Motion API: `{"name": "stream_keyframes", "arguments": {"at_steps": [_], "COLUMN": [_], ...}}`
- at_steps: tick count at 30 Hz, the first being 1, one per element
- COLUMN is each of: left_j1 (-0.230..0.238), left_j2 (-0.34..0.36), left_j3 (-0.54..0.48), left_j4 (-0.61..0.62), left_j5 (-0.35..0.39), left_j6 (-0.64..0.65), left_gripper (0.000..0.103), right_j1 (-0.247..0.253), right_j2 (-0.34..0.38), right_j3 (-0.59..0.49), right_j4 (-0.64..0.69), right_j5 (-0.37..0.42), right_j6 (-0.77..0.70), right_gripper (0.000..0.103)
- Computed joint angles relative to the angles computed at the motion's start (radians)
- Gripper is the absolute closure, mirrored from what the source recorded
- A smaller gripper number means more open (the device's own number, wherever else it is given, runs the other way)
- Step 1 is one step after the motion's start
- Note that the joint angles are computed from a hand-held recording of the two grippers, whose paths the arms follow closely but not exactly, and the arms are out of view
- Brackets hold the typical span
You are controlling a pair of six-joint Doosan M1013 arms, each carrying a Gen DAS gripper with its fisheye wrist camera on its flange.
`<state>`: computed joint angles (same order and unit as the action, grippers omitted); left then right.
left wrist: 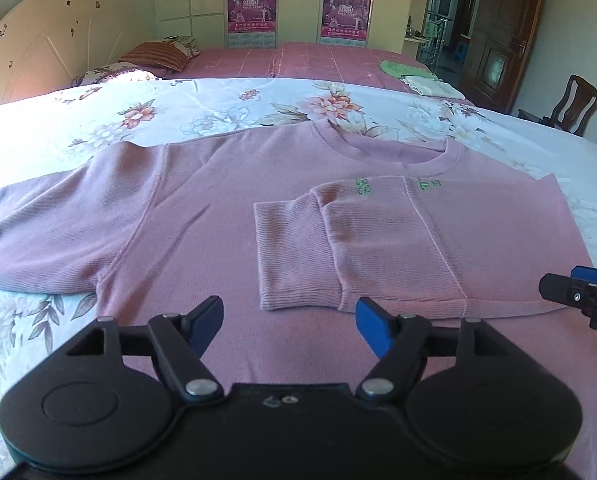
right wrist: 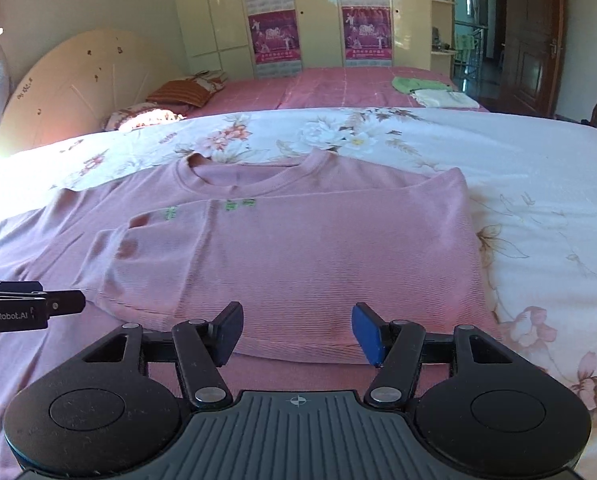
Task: Fold small clothes
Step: 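Grasp the other sleeve cuff with the left gripper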
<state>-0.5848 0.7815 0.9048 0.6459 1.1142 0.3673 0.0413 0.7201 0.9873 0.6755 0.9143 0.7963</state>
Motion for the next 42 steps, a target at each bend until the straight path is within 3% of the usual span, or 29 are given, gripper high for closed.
{"name": "stream_keyframes", "arguments": {"at_steps": [12,25,31,35,42], "left_j1": [0.036,0.141,0.2,0.24,0.283], "left_j2": [-0.163,-0.334,-0.402,-0.454,-0.451], "left_j3": [0.267,0.543,0.66,0.77,0.801], "left_j4": [0.067,0.099,0.107,0.2,0.339], "left_j5": [-0.093,-0.127,-0.174,-0.314,-0.398], "left_j6": [-0.16,-0.384,-0.614,-0.866,-1.025], "left_gripper": [0.029,0.029,0.033,0.036,0.037], "right_j1": [0.086,0.202,0.245,0.267,0.292], "right_j2": [-0.069,-0.055,-0.036,-0.022,0.002], "right_j3": [0.096,0.095,0.073,0.057,0.027], "right_j4": [0.037,0.012,0.004,-0.005,-0.036], "right_j5": [-0.03,-0.083,-0.073,-0.063,-0.071], "right_j6": [-0.031,0.041,0.045,0.052,0.082], "right_gripper": [0.043,0.043,0.043,0.043,0.043]}}
